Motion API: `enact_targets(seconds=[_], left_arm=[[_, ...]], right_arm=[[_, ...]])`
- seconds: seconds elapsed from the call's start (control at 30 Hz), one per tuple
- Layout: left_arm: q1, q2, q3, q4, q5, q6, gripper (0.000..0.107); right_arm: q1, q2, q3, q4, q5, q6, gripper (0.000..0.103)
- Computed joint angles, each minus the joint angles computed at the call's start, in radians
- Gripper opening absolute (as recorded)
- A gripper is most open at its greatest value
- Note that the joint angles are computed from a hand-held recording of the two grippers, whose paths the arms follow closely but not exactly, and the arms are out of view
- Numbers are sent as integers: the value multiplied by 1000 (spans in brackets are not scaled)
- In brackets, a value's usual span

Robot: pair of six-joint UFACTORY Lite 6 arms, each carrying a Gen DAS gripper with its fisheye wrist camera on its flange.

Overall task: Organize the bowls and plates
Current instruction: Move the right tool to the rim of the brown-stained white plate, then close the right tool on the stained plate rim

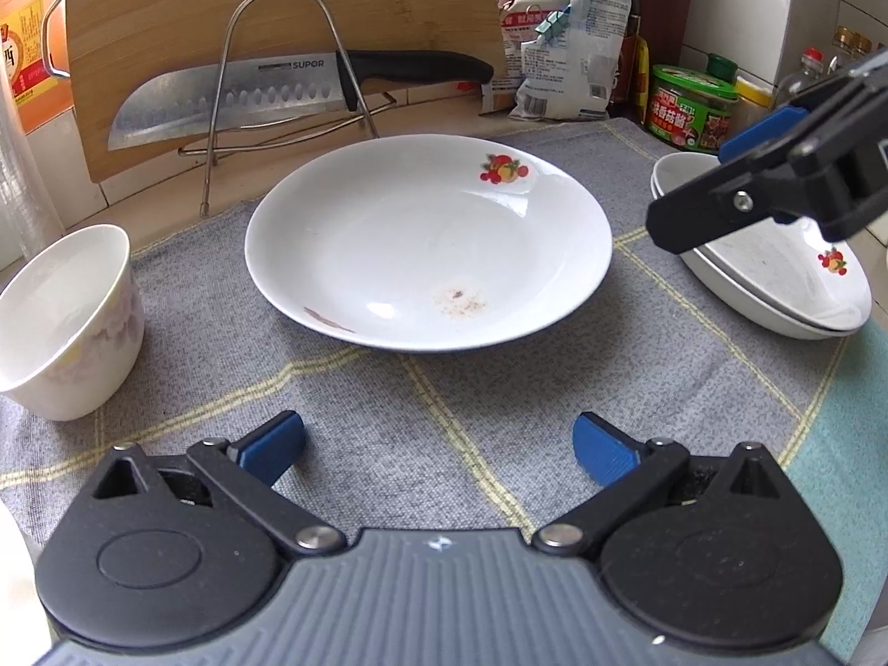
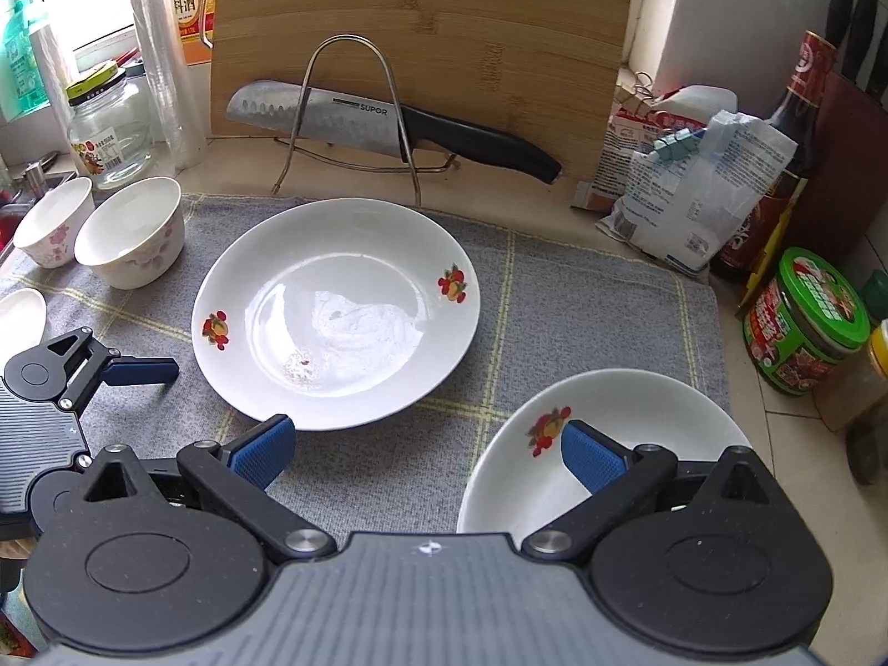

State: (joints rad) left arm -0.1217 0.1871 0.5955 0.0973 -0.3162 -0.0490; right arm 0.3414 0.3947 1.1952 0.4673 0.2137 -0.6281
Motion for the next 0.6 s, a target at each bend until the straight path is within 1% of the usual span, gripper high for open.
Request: enact_targets(seconds=[0.1, 0.13, 0.3, 0.4, 0.47, 0.5, 0.6], left_arm=[[-9, 26, 21, -67, -14, 42, 102], [-12, 35, 32, -92, -13, 57, 102], [-19, 84, 85, -172, -19, 104, 103], [-19, 111, 105, -198, -42, 115, 103], [-24, 122, 114, -228, -50, 131, 103], [-28, 125, 118, -250, -48, 145, 103], [-35, 131, 123, -281, -55, 161, 103]], right_arm=[[-14, 94, 117, 93, 58, -115, 103], [-22, 137, 172, 120, 92, -153, 103], [-48, 302, 392, 134, 212, -202, 103], [-56, 411, 545, 118, 280, -191, 103], [-60, 496, 667, 88, 342, -148, 103], [-65, 548, 747, 76, 395, -126, 103], [-76, 669, 930, 76, 497, -102, 103]])
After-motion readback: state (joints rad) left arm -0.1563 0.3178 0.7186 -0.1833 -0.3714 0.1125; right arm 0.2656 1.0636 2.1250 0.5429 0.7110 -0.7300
